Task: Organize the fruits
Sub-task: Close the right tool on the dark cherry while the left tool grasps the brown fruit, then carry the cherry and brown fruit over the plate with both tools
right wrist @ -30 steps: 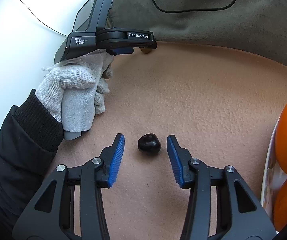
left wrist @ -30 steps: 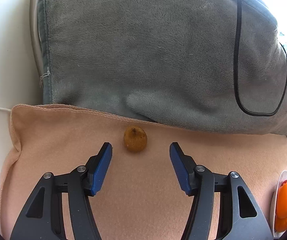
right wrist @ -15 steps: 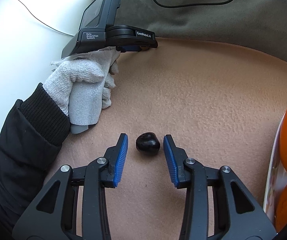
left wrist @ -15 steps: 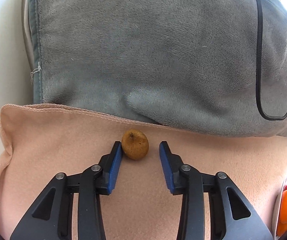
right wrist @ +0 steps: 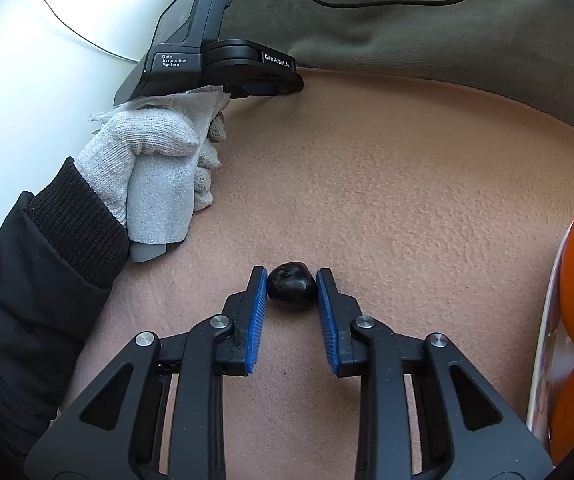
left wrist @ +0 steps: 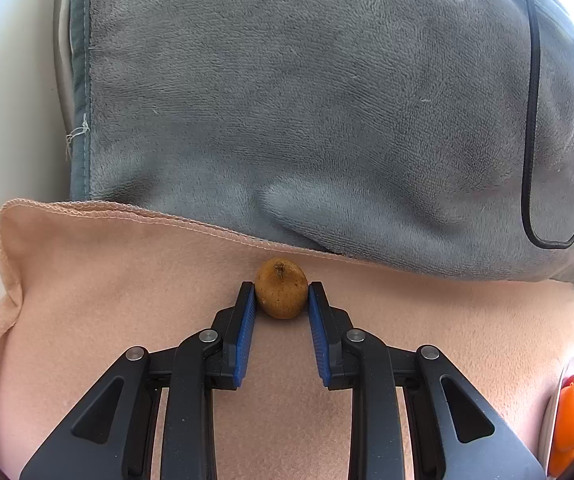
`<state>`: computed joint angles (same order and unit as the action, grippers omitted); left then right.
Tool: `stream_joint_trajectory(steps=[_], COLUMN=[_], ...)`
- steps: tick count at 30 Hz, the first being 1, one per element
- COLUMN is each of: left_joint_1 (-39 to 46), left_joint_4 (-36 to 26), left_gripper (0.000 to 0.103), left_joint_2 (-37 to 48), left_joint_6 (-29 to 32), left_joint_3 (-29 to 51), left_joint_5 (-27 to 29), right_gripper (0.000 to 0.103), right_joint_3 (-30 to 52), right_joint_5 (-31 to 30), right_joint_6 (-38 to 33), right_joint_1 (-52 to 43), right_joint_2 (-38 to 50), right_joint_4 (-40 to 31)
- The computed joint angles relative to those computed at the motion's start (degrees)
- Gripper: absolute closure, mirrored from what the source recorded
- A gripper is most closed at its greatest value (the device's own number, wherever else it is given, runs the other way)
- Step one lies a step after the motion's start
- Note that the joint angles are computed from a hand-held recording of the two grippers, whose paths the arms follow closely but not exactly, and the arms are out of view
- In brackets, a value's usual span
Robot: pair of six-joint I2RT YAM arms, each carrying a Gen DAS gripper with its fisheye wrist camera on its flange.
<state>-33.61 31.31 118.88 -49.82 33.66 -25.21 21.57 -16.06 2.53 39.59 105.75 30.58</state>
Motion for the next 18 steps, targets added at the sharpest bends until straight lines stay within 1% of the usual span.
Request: stream_joint_trajectory(steps=[2, 8, 13, 18], left_joint_1=[-0.6, -2.47, -5.57, -10.86], left_joint_4=[-2.68, -6.56, -9.69, -14.13], left_gripper=[0.078, 0.078, 0.078, 0.078], left_joint_2=[-2.18, -4.19, -6.96, -10.58], left_joint_6=[-0.38, -0.65, -2.34, -5.07], left_joint_3=[0.19, 0.95, 0.82, 0.92], left_joint_5=[-0.53, -2.73, -5.12, -8.74], right_gripper=[0.077, 0.077, 0.077, 0.077], right_joint_3=[-0.11, -1.53, -3.1, -5.99], right_joint_5=[-0.28, -2.77, -5.15, -7.34], right_joint_6=[-0.12, -0.89, -2.47, -4.75], right_joint_1=[-0.3, -2.58, -5.36, -8.58], right_joint_2=[0.64, 0.15, -2.73, -7.94], right_joint_4=[0.87, 1.93, 1.36, -0.3])
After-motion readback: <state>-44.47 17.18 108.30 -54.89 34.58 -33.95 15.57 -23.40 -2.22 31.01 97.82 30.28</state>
